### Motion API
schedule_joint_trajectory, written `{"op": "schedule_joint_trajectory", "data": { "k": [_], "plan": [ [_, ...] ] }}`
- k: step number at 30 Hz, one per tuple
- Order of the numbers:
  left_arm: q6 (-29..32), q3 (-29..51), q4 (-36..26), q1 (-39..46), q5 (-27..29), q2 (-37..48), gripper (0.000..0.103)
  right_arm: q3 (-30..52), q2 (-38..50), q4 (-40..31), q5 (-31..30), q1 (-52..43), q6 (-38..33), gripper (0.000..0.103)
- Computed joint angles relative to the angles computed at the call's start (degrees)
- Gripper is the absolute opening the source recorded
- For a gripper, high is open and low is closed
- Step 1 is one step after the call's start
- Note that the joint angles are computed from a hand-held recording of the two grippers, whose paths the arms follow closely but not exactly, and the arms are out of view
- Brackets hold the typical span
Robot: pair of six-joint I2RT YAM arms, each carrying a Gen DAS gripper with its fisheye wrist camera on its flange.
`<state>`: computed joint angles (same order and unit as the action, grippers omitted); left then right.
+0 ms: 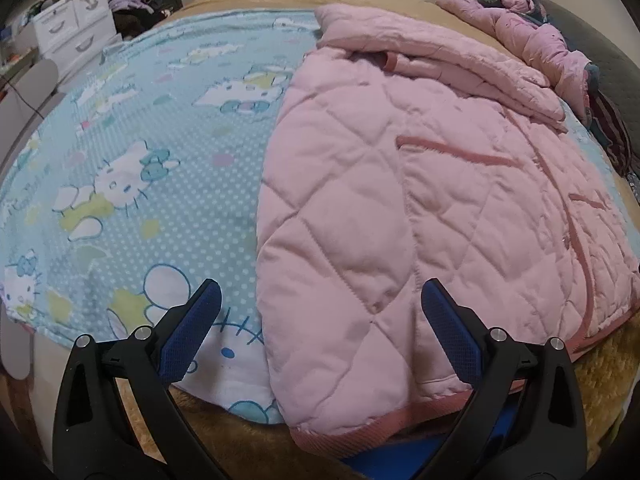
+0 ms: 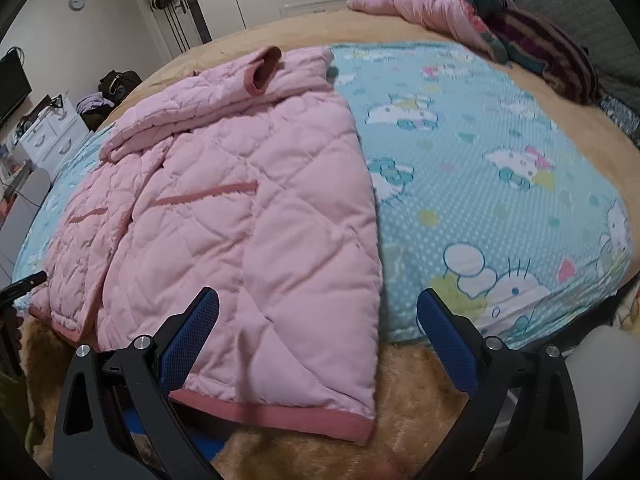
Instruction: Fold large clothes
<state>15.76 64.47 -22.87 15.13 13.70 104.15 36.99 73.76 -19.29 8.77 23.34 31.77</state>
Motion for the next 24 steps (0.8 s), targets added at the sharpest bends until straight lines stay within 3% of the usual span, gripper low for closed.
{"op": "schedule_joint_trajectory", "data": {
  "k": [8,13,14,15,17,18,20,21,24],
  "plan": [
    [-0.7,1.5,-0.7,1.1,2.5,3.7,0.094,-0.2,5.3,2.1,-9.5,-1.7,-3.5,0.099],
    [-1.9,2.0,-0.4,0.9,3.3,4.5,0.094,-1.0,5.7,4.9,-12.0,-2.1,-4.4,0.097],
    [-2.3,2.0,-0.1,0.9,3.3,4.7,0.094,-1.7,5.1,6.1,-13.2,-2.3,-4.7,0.080],
    [-2.7,1.9,0.2,0.9,3.5,4.8,0.094,-2.1,4.5,6.6,-13.4,-2.3,-4.7,0.071],
    [-3.1,1.7,0.5,0.9,3.7,4.8,0.094,-3.1,3.2,7.3,-13.4,-2.4,-4.8,0.063],
    [-3.1,1.6,0.7,0.9,3.8,4.7,0.094,-3.8,2.2,7.8,-13.5,-2.6,-4.9,0.050],
    [-3.1,1.7,0.2,1.0,3.9,4.6,0.094,-5.0,-0.3,8.7,-15.2,-3.5,-6.0,0.036],
    [-3.1,1.8,-0.2,0.9,3.9,4.6,0.094,-5.3,-1.3,9.5,-16.1,-3.8,-6.5,0.030],
    [-2.6,1.7,-0.8,0.8,3.6,4.3,0.094,-6.6,-6.3,12.0,-17.9,-4.5,-5.3,0.025]
  ]
}}
